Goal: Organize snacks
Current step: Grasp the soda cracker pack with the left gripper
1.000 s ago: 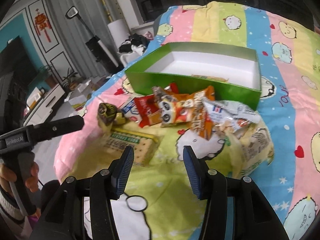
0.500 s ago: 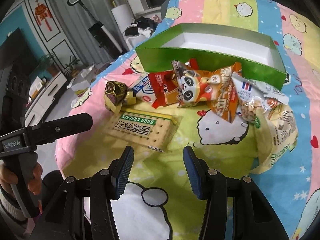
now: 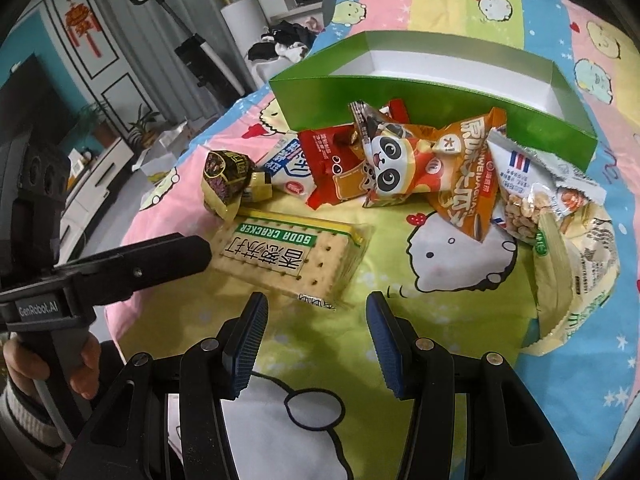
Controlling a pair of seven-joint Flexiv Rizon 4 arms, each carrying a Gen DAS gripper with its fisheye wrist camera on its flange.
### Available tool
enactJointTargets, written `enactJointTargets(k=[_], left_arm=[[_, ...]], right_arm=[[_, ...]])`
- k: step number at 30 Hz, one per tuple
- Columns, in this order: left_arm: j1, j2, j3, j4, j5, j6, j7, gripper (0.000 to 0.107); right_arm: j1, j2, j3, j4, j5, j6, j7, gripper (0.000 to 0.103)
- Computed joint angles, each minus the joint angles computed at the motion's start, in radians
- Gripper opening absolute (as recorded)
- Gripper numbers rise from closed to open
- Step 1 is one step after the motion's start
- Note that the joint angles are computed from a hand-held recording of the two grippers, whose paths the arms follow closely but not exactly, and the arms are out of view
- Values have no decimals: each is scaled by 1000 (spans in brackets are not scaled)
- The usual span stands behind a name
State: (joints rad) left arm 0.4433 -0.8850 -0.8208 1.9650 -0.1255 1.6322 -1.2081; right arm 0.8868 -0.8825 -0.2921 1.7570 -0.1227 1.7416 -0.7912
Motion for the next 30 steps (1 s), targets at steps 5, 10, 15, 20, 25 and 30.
enactJointTargets(k=[5,10,15,20,25,30], left_arm=[[1,-21,-11,-15,-8,-21,12,88],[4,-51,-39,-34,-17,-39,35,86],[4,-73,-55,-51,-39,-60,52,83],[7,-79,-60,-57,-63,-70,60,68],[-8,-67,-39,-51,-69,-43,49,59],[-51,-28,20,-35,-52,6,3,51]], right_arm=[[-34,-16,30,-30,-16,-10,-3,52],[-95,-31,90,-68,-36,-5,-14,54],[-136,-44,135,-91,-48,8,-34,58],[-142,-55,141,-109,-50,7,-48,58],[-69,-60,58,-107,-45,-14,-47,58],[38,-66,-57,-70,-6,6,-15,54]])
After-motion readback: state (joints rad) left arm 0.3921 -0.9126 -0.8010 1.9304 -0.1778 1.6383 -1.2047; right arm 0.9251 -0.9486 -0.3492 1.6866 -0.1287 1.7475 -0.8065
